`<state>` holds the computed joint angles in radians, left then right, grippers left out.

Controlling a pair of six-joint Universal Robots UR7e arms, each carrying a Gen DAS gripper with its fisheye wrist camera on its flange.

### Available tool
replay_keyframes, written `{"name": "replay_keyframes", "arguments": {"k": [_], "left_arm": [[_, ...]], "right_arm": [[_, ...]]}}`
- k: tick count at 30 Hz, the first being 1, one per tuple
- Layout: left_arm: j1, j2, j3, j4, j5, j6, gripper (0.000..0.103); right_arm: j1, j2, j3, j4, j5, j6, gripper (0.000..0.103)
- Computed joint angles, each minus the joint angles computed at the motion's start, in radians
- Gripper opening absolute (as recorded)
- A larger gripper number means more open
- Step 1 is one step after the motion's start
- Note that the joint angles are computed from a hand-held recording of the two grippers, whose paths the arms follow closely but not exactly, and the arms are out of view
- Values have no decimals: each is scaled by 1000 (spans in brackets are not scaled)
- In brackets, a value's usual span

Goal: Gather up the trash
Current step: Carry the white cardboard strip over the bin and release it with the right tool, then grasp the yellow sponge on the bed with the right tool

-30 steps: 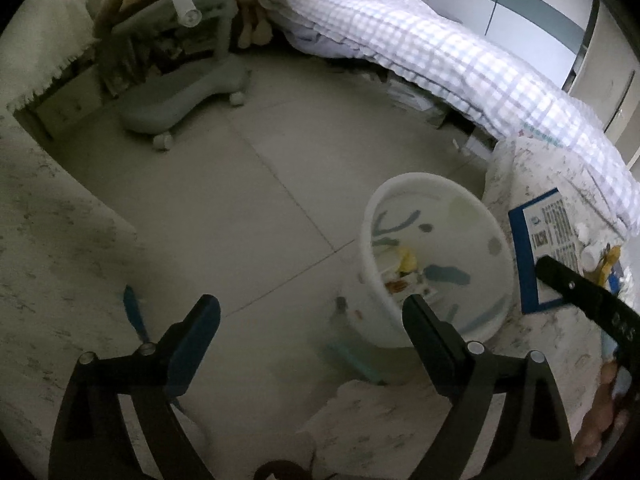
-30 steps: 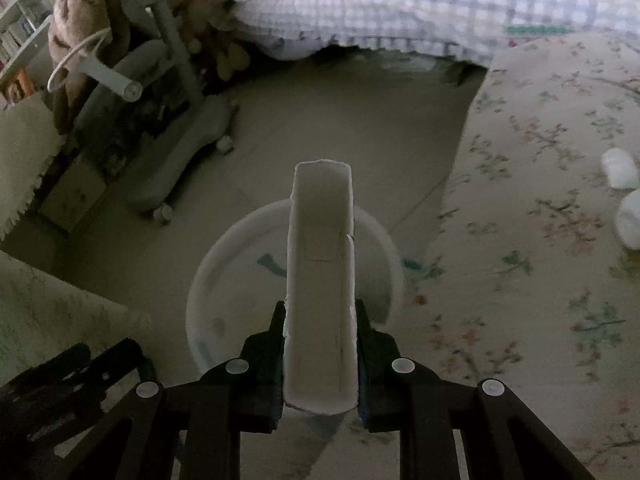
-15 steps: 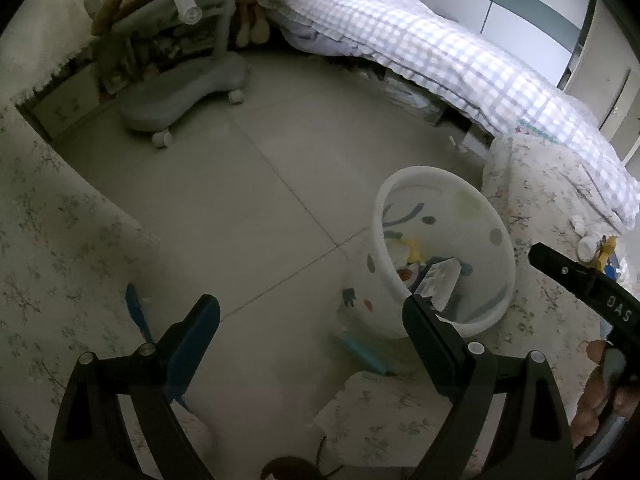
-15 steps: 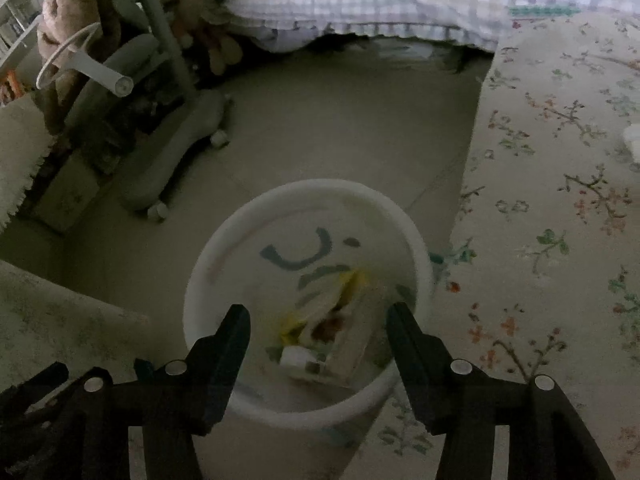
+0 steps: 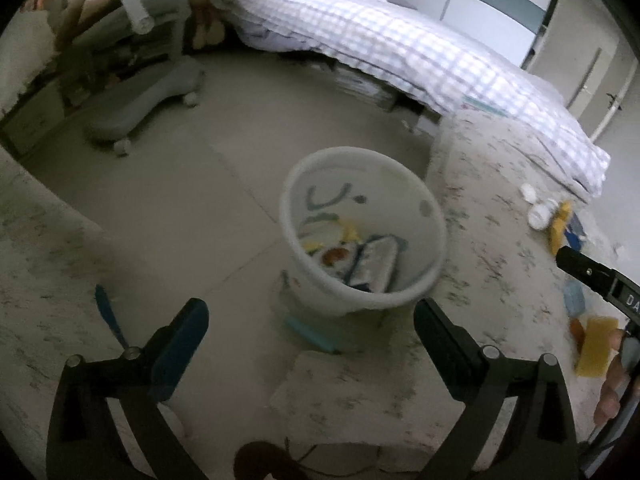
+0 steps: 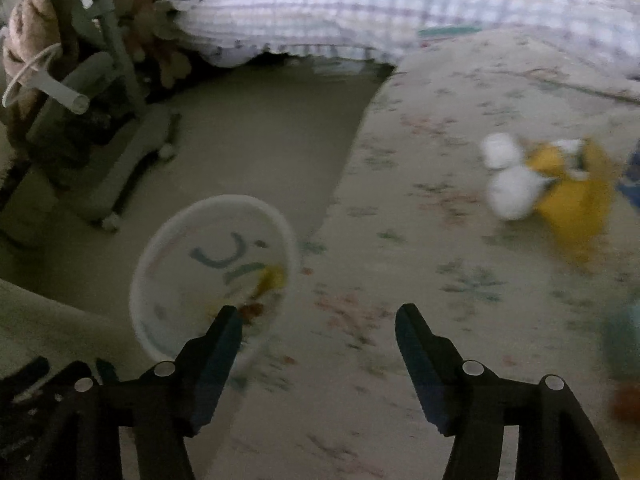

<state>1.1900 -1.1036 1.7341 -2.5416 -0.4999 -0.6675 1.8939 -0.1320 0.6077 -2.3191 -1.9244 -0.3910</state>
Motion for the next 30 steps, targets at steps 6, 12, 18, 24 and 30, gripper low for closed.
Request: {"name": "replay_keyframes", "arguments": {"k": [6,12,18,24,30], "left_arm": [[-36,25,-7,-10,-32,18,103],[-54,51,-17,-31,-115,3,103],[-61,83,-56,-2,-139,12,103],[-63,118,-98,40,-160,25,103],[-66,138,-117,64,-174,33,103]], "right_arm": [[-25,-115,119,-40,-39,-40,77],[-61,-219,212,-60,-75,-70,81],[-105,-281,238,-9,-85,-42,81],[-132,-290,206,40,-127,7,81],[-140,-262,167,97,-208,20,81]]}}
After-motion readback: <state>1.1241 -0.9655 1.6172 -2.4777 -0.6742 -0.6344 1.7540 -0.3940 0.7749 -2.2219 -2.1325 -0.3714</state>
